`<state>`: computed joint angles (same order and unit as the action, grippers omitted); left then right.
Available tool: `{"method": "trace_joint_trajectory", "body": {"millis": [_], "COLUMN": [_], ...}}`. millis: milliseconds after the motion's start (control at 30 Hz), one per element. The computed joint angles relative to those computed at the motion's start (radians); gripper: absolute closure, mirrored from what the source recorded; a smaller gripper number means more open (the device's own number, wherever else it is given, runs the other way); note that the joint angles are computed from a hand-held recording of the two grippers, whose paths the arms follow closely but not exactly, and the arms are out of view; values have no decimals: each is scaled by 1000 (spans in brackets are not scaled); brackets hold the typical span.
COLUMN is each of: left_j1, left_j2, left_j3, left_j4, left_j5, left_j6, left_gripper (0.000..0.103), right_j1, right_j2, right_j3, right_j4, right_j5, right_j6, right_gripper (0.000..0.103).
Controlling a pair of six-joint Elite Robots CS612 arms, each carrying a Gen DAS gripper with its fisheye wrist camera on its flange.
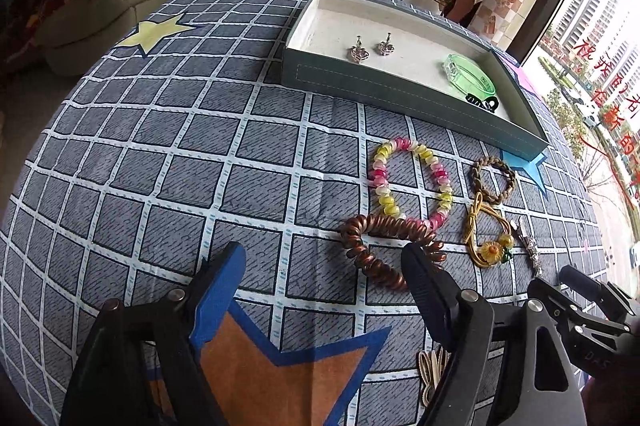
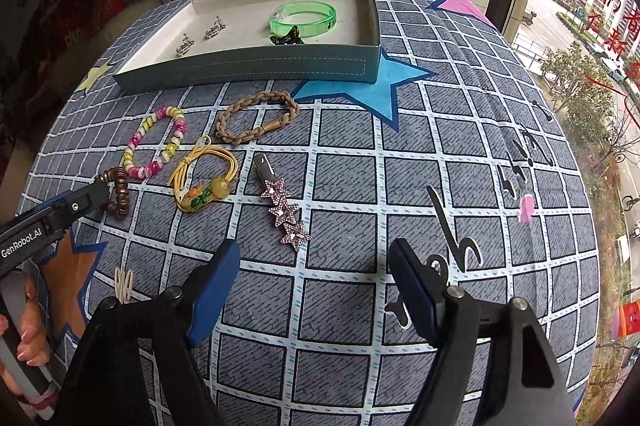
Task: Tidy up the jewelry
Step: 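Grasp the brown wooden bead bracelet with the left tool while the right tool grasps the pink star hair clip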
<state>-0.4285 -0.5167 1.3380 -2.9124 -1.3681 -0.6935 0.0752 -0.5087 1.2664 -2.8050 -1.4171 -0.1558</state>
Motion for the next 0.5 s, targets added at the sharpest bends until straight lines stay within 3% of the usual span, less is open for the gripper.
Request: {"method": "trace_joint_trajectory", "body": {"millis": [100, 267, 367, 400, 467, 500], "left_j1": [-7, -17, -16, -16, -16, -14], "left_j2": [5, 13, 15, 15, 16, 16], "left_j3": [-14, -33, -37, -36, -36, -33], "left_j4": [22, 43, 35, 28, 21, 10], "left_j5": [20, 53, 47, 42, 40, 33], "left_j6": [28, 77, 90, 95, 105, 110], "left_gripper": [13, 30, 46, 57, 65, 77], "right_j1": [4, 20, 26, 27, 29, 30], "right_j2": [10, 29, 37, 38, 39, 38], "right_j3": [-14, -50, -65, -69, -73, -73], "right_j4": [-7, -2, -2, 3, 11, 10], "right_j5": [-18, -45, -44, -42, -35, -33], "right_j6": [-9, -59, -94, -97, -106, -110], "right_gripper": [28, 30, 33, 36, 42, 52]}}
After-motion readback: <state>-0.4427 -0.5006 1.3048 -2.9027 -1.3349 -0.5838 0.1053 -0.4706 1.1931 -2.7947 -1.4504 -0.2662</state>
